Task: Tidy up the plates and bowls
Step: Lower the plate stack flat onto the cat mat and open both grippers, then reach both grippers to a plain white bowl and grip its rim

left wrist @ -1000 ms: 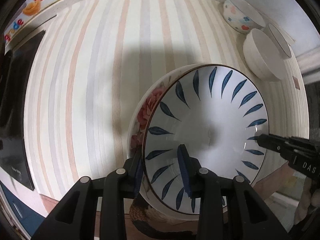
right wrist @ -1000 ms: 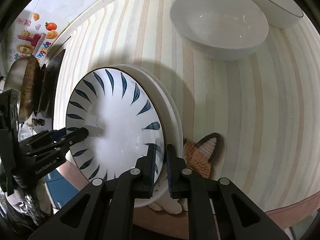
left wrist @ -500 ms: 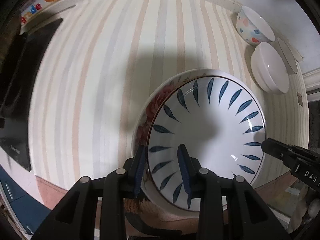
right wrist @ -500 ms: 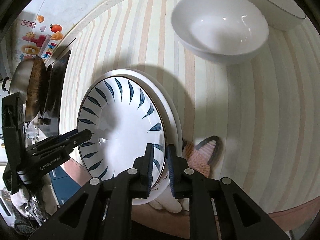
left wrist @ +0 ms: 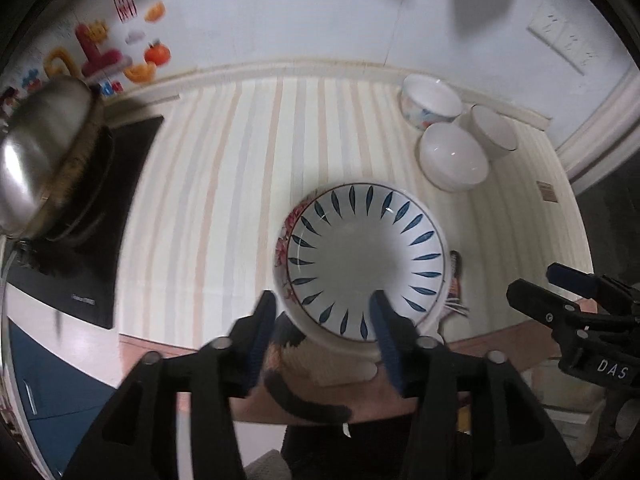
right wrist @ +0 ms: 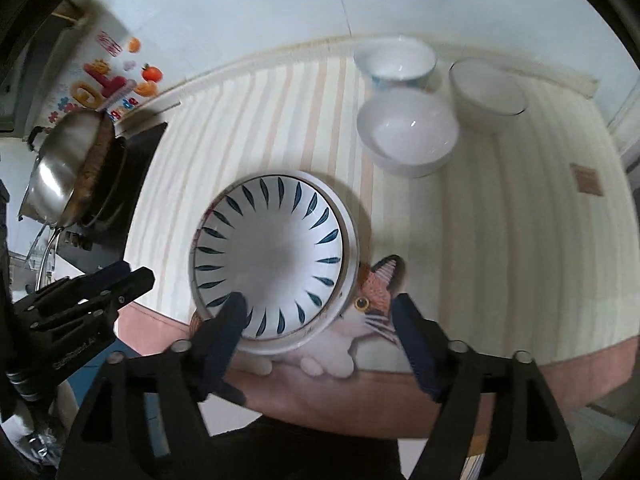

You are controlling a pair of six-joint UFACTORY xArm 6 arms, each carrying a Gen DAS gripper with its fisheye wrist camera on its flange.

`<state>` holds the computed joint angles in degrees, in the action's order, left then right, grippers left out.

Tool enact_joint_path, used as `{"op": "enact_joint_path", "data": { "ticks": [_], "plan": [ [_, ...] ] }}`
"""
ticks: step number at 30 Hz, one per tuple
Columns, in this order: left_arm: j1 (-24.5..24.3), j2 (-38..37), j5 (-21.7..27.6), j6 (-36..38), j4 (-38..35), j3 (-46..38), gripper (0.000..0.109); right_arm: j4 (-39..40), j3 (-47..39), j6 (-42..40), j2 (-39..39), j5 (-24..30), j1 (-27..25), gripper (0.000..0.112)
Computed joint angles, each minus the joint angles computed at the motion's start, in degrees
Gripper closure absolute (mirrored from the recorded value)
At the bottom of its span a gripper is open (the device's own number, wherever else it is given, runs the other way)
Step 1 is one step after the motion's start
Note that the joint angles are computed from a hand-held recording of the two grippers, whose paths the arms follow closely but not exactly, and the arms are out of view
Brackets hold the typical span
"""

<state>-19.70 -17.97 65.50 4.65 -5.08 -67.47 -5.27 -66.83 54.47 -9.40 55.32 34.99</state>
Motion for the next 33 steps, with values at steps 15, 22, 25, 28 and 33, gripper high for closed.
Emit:
{"op": "enact_joint_path", "data": {
  "ticks": [15, 22, 25, 28, 33],
  "plan": [
    [1.5, -14.8, 1.3, 1.5, -0.7, 2.7, 0.009, -21.9, -15.1, 19.4, -2.3, 22.8, 20.0, 0.018],
    [1.7, -17.9, 2.4, 1.9, -1.0, 3.1, 0.009, -26.1, -20.9, 23.4, -1.1, 29.1, 26.1, 0.017],
    [1.7, -18.1, 3.1, 1.6, -1.3, 2.8, 0.009, -26.8, -22.2, 24.1, -0.6, 30.1, 27.3, 0.017],
    [1.3, -17.6, 3.4, 1.2, -1.1, 2.3, 0.009, -26.5, -21.6, 24.0, -1.0, 29.3, 26.8, 0.016],
    [-0.8, -15.2, 1.5, -1.5, -0.2, 1.1, 0.009, -24.8, -17.2, 23.9, -4.3, 25.4, 23.9, 0.016]
  ]
}}
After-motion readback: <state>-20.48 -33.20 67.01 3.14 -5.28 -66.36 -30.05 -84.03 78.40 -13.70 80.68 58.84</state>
